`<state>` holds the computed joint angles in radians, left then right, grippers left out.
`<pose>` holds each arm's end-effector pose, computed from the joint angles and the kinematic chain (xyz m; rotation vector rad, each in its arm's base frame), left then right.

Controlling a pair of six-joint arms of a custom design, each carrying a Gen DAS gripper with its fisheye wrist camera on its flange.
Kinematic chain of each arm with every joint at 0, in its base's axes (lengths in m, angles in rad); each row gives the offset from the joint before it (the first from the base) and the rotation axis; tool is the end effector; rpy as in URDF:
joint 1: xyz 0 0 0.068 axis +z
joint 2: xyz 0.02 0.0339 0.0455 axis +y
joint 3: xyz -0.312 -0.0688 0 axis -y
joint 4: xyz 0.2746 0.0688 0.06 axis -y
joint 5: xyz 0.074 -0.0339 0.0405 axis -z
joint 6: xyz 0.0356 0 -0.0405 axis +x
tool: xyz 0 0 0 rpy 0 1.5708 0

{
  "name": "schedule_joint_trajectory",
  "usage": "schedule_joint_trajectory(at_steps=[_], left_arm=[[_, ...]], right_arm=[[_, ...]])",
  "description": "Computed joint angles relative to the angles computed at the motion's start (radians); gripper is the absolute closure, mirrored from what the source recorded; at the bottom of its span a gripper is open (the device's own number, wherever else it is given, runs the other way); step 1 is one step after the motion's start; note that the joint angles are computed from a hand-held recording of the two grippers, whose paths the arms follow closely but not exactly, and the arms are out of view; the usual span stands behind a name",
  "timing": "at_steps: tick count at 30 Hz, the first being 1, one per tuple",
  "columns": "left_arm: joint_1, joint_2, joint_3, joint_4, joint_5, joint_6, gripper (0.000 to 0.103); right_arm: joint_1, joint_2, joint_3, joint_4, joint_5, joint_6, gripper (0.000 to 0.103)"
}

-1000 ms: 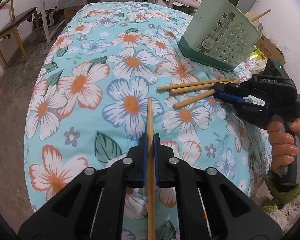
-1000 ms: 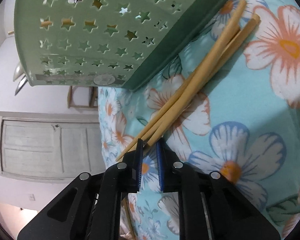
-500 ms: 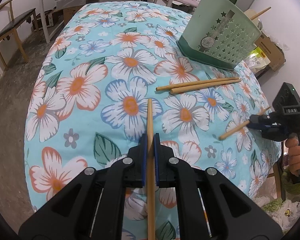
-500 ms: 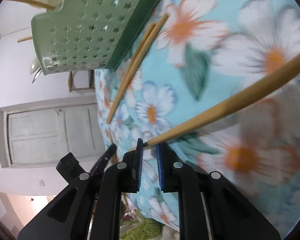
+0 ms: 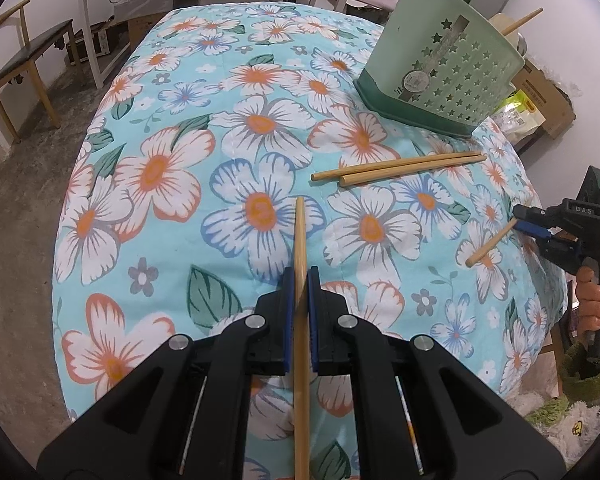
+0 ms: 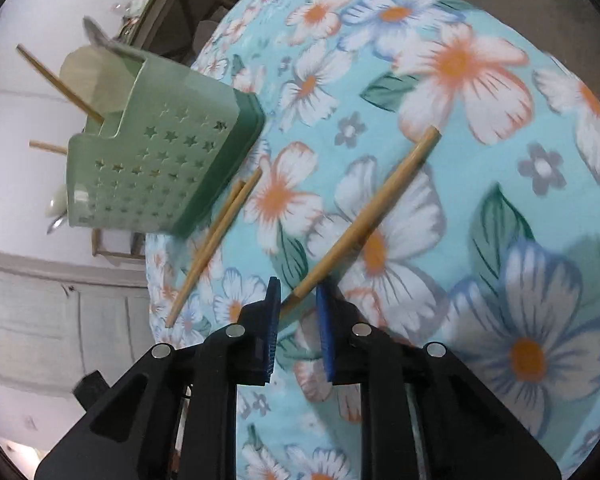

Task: Organize utensils
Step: 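Lift the chopstick with the right gripper while the left holds its chopstick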

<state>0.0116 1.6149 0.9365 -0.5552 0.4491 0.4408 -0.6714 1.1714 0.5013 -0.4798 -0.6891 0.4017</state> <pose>0.3205 -0.0117 0.1995 0.6711 2.5906 -0.4931 0.1649 -0.1021 0.1848 1.1222 2.2648 0.8238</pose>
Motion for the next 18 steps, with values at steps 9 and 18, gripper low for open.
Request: schedule_joint_trajectory(at_steps=[9,18], left_arm=[[0.000,0.001,0.001,-0.001,-0.001,0.000,0.098],[-0.030,0.019,0.021,-0.054,0.059,-0.019,0.098]], right_arm=[[0.101,0.154,0.178,-0.221,0.010,-0.338,0.084],[0.291,0.084,0.158,-0.208,0.109,-0.322,0.083]])
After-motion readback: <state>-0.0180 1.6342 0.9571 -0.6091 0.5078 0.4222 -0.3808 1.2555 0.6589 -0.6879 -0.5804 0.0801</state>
